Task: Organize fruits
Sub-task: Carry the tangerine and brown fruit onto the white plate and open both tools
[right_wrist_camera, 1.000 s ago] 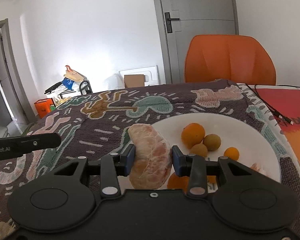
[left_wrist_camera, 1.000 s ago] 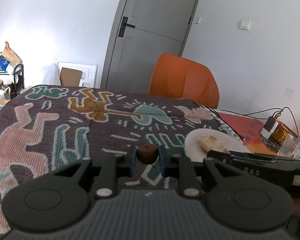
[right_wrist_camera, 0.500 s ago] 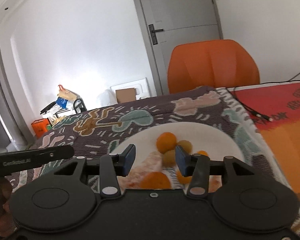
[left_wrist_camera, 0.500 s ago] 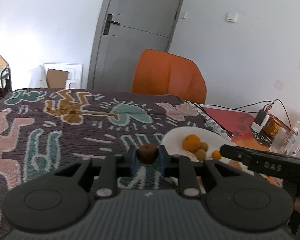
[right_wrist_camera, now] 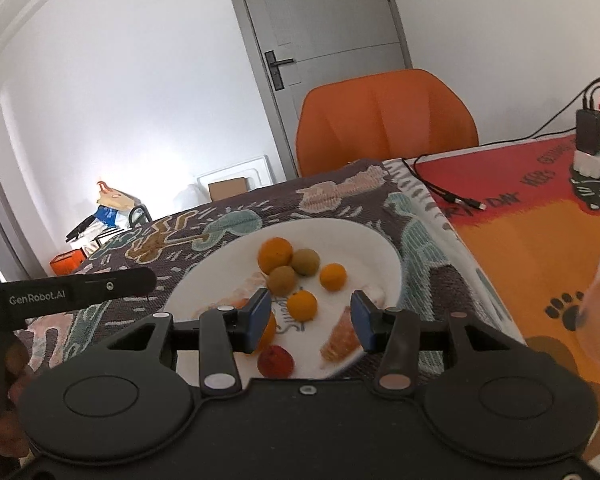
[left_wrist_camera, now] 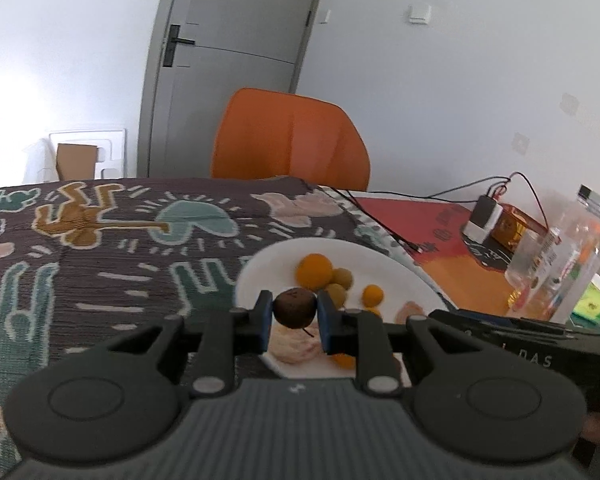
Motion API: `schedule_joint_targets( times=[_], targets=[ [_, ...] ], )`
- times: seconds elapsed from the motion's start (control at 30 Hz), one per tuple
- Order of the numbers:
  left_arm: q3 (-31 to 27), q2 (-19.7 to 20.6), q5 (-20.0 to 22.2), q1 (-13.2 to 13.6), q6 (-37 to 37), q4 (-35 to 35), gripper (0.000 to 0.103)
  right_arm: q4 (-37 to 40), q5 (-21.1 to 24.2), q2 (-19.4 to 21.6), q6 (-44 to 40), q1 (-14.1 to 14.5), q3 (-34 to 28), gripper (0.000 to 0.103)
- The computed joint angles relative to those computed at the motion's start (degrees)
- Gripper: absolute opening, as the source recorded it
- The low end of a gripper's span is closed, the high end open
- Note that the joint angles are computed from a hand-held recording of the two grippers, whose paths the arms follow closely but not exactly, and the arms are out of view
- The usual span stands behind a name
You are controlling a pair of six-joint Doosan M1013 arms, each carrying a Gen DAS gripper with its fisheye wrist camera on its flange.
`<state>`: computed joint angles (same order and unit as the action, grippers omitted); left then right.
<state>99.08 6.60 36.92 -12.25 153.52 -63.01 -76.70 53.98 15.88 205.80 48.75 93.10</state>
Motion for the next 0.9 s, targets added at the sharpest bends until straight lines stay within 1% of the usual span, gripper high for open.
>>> schedule_joint_targets(
  times=[0.17,0.2,0.33,0.4,0.5,0.53,0.6,0.63,0.7,0.77,0.83,0.9],
  targets=[
    [0.31,-0.43,0.44,-0.81,0.04,0.17,0.022,-0.37,0.36,-0.51,1.34,0.45,0.92,0.047],
    [0.49,-0.56,0.74,-0.74,0.79,-0.94,0.026,-0.49,0.43,-0.59,1.50,0.56,1.04,0.047],
    [0.94,-1.30,-0.30,-0.73,1.46,-1.16,0.033,-0.97,0.66,-0.88,2.03,0.86,1.44,0.049],
    [1.28,-1.73,-1.27,-0.48,1.15,-1.17,0.046,-1.17,0.62,-0.97,2.27,0.99,1.55,0.050],
    [2.13,-2.60,-3.29,0.02,1.73,-1.73,0.057,-1.29,0.64,-0.98,2.52,1.37,1.53,0.053],
    [2.30,-2.80,-3.58,0.21,1.64,-1.71,0.059,-1.27,0.61,-0.95,2.47,1.50,1.49,0.054],
    [2.69,-3.26,-4.02,0.75,1.58,-2.04,0.070,-1.29,0.49,-0.88,2.63,1.72,1.40,0.056],
    [2.96,-3.57,-4.54,0.98,1.39,-2.04,0.073,-1.23,0.34,-0.87,2.65,1.79,1.36,0.056],
    [3.32,-4.03,-5.15,1.39,0.97,-1.83,0.085,-1.10,0.27,-0.77,2.26,2.05,1.12,0.057],
    [3.69,-4.52,-5.65,1.85,0.45,-1.41,0.089,-0.87,0.28,-0.63,1.58,2.35,0.78,0.062],
    [4.08,-4.99,-6.04,2.35,0.49,-1.49,0.091,-0.84,0.22,-0.53,1.41,2.70,0.49,0.065],
    [4.57,-5.50,-6.66,2.84,-0.27,-1.07,0.096,-0.80,-0.01,-0.47,0.99,3.04,0.18,0.073]
  ],
)
